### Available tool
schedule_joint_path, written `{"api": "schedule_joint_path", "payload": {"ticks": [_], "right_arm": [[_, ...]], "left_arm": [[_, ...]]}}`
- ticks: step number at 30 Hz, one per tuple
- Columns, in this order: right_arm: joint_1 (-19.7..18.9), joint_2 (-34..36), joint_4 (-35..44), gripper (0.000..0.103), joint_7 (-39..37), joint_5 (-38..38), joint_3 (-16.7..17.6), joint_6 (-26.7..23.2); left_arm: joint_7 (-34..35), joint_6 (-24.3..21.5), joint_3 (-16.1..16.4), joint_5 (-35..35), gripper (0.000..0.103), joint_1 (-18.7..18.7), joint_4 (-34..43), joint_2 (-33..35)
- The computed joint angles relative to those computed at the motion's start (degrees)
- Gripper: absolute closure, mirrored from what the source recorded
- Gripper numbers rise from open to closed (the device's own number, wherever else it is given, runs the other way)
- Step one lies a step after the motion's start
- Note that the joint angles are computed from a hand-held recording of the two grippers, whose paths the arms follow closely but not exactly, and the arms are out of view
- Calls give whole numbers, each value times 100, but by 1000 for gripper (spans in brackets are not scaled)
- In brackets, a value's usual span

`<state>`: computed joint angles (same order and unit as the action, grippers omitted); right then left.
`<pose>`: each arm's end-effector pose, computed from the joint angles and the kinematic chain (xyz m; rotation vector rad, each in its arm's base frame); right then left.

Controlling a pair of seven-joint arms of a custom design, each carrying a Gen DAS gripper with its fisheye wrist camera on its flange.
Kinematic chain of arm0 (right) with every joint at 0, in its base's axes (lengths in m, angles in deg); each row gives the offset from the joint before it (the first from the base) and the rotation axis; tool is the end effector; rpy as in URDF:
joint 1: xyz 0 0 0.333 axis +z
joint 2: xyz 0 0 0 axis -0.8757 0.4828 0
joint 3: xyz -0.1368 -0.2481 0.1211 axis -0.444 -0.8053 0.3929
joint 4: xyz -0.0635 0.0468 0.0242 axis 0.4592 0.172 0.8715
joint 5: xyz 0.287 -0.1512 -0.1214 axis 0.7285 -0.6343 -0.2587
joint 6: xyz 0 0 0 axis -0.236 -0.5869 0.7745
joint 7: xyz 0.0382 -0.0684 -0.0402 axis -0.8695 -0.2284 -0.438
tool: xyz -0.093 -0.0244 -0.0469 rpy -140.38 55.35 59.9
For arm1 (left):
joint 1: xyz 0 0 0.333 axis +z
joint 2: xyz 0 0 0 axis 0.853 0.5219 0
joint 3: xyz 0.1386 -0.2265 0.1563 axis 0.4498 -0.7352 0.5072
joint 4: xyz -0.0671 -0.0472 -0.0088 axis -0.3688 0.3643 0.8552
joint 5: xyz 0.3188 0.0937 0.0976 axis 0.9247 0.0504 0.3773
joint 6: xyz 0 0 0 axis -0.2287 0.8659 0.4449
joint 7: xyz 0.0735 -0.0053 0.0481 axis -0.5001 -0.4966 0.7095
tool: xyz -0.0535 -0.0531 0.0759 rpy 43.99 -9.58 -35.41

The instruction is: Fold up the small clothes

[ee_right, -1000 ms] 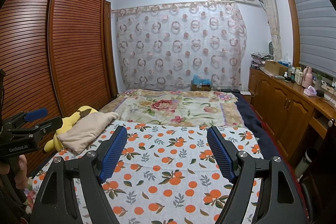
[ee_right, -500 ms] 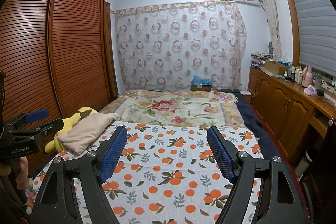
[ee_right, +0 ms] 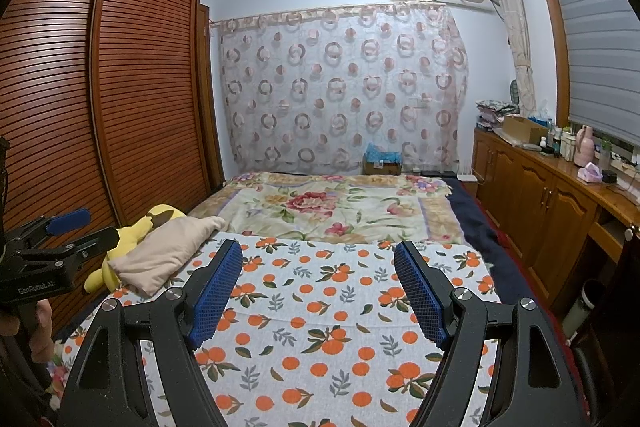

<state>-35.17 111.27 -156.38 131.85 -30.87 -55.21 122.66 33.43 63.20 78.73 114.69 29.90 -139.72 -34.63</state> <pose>0.6288 0.3803 0.4681 -1.6954 0.8733 -0.6636 0.5768 -0.3597 0.4986 -1.6600 1.3340 -0.9087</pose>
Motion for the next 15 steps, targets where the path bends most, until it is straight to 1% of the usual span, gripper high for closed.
{"api": "schedule_joint_path", "payload": {"ticks": [4,6,8,15], "right_arm": [[44,-3,10,23,35,6,-61,-6],[16,3,2,23,25,-7,-14,14],[70,5,24,23,64,10,-84,7],[37,6,6,23,56,-15,-42,18]], "left_arm": [[-10,3,6,11,17,-4,1,5],[11,5,1,-9,17,-1,9,13],[-8,-4,7,8,17,-10,10,13],[-15,-6,10,20,17,-15,0,12]]}}
